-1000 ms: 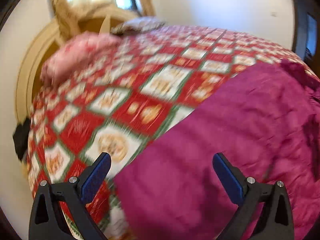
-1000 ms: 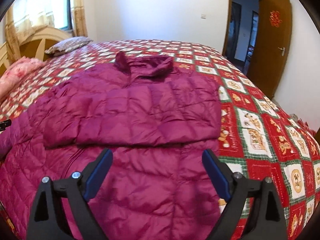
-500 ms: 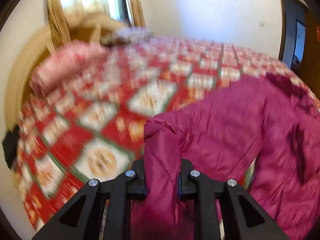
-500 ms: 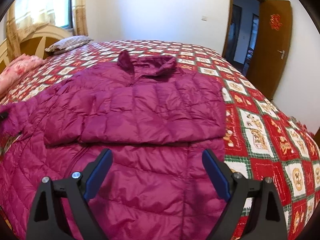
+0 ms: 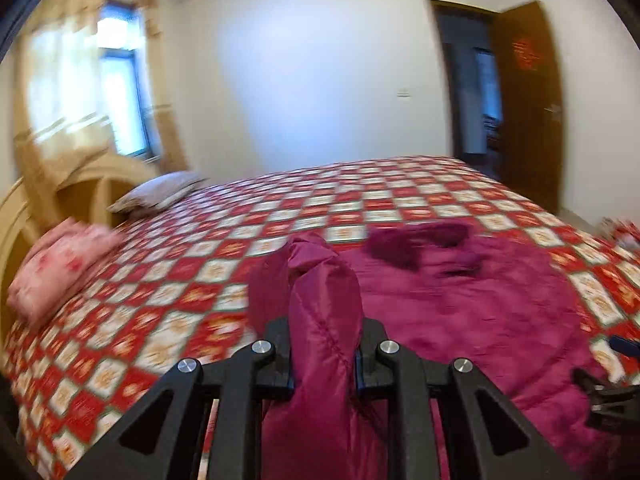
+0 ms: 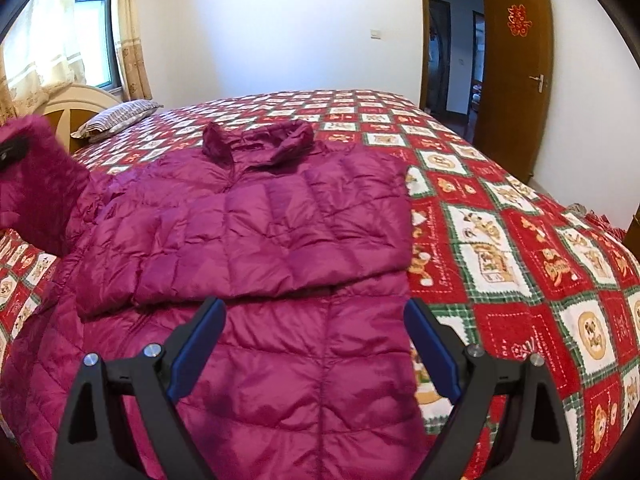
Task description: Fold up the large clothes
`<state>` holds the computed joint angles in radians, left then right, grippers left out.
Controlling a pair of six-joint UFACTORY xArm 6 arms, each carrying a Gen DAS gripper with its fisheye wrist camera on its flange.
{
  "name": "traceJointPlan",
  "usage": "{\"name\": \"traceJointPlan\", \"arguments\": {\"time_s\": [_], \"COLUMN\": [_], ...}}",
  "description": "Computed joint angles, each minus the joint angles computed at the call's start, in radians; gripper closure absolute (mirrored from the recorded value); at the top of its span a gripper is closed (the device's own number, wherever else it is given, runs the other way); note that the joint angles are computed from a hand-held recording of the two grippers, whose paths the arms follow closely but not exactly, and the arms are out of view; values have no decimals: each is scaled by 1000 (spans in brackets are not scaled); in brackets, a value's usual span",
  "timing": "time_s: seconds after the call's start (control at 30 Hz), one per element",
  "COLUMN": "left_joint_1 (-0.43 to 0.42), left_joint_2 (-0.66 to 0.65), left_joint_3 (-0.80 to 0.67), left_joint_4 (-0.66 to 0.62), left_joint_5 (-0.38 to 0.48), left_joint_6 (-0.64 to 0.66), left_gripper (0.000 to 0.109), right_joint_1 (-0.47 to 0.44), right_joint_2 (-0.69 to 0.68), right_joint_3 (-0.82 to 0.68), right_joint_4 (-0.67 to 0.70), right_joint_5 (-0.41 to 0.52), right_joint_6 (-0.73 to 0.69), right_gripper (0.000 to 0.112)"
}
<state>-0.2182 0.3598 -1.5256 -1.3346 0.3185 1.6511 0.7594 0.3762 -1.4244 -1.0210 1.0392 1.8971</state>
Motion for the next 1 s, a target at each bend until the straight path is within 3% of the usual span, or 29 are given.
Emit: {"name": "traceJointPlan", "arguments": {"time_s": [0.07,0.1,0.13,0.2,0.23,0.3,0.4,0.53,0.67,0.77,0.8,0.87,0.9,0.93,1.0], "left_joint_1": [-35,-47,-63,-82,-87,-82,-43,8,39,60,62,75,79,84,93], "left_joint_2": [-21,-23,-20,-18,-25,-28,-5,65,179,252,267,309,322,337,354], "left_joint_3": [37,48,54,59,67,66,33,-41,-128,-162,-165,-184,-187,-192,-201], "left_joint_4": [2,28,51,-26,-104,-174,-193,-130,103,329,387,527,577,630,659], "left_joint_5": [12,39,29,8,-7,-10,13,-6,-88,-122,-131,-127,-132,-134,-123], "left_joint_6": [23,5,-14,49,119,185,166,46,-209,-449,-506,-638,-679,-720,-734], "left_gripper": [85,76,53,20,16,16,14,14,14,14,14,14,14,14,14], "right_joint_1": [-3,-4,-6,-10,-12,-11,-20,-33,-76,-116,-127,-146,-150,-152,-135], "right_joint_2": [-16,-23,-28,-39,-42,-44,-52,-42,-8,70,102,165,181,185,162], "right_joint_3": [25,37,44,61,63,63,62,26,-31,-111,-142,-198,-210,-212,-213], "right_joint_4": [1,4,7,12,16,19,19,6,5,119,175,325,371,375,277], "right_joint_5": [-4,-5,-9,-25,-32,-31,-49,-94,-251,-360,-382,-430,-456,-473,-430], "right_joint_6": [19,26,31,36,31,19,8,-17,-41,-156,-217,-365,-412,-422,-357], "right_gripper": [20,20,20,20,20,20,20,19,15,14,19,52,79,90,94]}}
